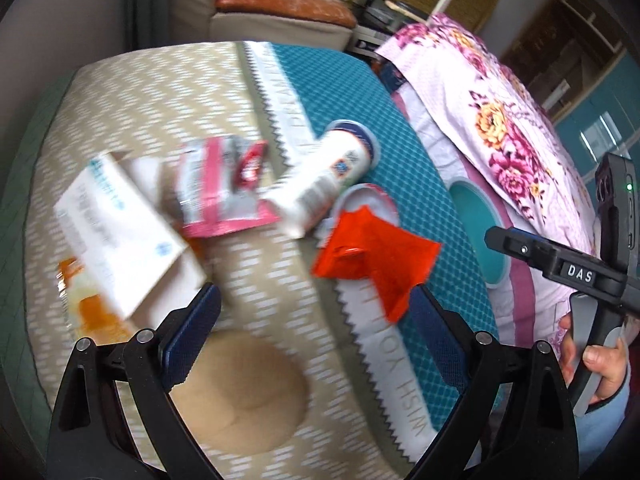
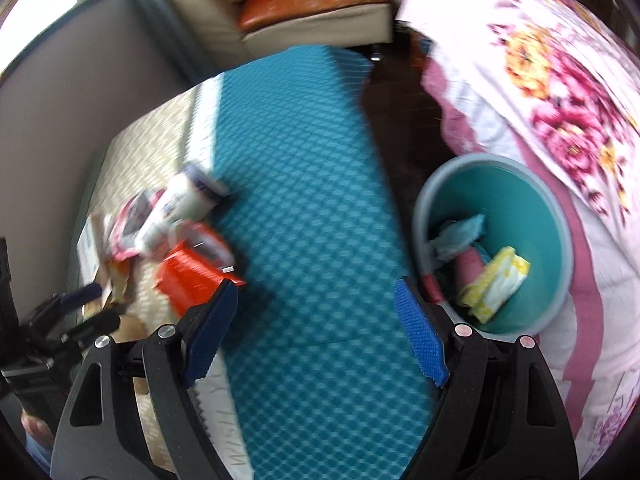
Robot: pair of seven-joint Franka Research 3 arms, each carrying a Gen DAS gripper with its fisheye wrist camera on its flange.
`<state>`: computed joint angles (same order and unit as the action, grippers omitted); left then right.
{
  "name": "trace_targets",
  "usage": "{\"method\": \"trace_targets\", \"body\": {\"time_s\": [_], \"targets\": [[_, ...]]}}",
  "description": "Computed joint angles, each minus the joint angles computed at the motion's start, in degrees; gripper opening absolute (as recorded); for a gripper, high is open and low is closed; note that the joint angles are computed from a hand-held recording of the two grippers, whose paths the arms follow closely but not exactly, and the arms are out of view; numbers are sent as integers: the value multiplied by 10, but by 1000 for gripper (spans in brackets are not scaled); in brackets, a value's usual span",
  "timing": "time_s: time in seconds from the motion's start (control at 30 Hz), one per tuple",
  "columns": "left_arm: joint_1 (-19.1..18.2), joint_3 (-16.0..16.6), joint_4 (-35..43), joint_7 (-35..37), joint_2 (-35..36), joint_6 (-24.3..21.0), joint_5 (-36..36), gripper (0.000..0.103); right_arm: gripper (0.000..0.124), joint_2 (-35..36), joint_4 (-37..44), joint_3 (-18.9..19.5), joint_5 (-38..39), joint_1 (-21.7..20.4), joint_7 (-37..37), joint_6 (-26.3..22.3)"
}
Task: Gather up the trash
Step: 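Grasp the orange snack packet with the right gripper while the left grasps the white medicine box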
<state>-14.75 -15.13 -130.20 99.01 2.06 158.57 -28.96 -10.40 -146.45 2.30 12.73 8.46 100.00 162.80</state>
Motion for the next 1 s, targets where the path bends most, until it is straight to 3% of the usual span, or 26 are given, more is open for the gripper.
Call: {"method": "trace_targets", "body": {"time_s": [0.3,0.43,0.63,0.87,0.93,1.0], "targets": [[29,47,-61,22,-41,0,-75,95,77,80,86,24,-72,39,-5,-36],[40,59,-63,28,-39,-2,-102,95,77,111,121,18,-7,58,-87,-47],[53,59,-61,39,-35,-3,-124,95,76,156,162,11,-52,72,-78,-62],[60,55,-51,34,-24,-6,-121,95,76,179,175,11,-39,79,-87,-86],[61,53,-44,24,-19,-8,-115,95,55,179,172,13,-20,77,-97,-88],[63,50,-36,9,-13,-10,-102,95,48,177,167,16,4,76,-107,-82]]}}
